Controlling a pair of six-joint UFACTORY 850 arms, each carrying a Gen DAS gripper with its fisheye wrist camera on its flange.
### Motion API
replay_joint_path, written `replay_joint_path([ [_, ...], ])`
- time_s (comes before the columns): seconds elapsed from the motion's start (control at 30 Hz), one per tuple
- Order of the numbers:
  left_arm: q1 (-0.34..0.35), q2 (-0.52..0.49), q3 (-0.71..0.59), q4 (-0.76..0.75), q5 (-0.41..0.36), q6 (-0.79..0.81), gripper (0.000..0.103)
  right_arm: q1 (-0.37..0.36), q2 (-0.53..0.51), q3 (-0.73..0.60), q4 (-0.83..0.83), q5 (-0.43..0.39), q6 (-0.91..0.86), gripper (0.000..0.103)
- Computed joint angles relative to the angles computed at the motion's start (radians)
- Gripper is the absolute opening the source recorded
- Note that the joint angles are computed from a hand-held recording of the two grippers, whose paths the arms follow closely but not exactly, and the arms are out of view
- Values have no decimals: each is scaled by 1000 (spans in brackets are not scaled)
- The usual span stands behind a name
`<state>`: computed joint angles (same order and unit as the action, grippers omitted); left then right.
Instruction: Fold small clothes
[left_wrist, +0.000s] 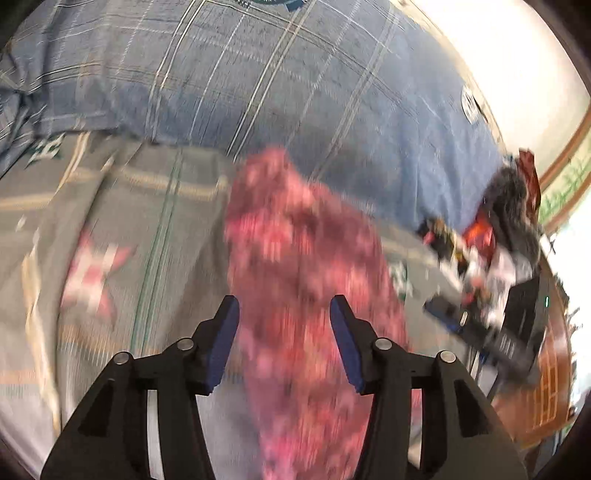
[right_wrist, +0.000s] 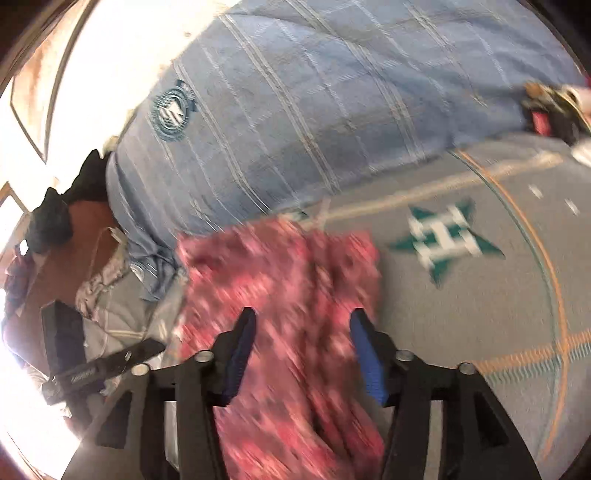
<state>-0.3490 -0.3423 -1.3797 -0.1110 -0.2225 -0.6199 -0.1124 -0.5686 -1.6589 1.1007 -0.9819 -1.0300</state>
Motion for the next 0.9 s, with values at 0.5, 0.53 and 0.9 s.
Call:
replay_joint_path([
  [0.5, 77, -466, -614, -28, -347, 106, 49, 56, -173, -169, 108, 18, 74, 9],
  [0.53, 78, -506, -670, -64, -393, 130, 50, 52, -180, -166, 92, 44, 108, 9],
  [0.9, 39, -139, -202, 169, -192, -131, 54, -8, -136, -92, 113, 5, 192, 30],
])
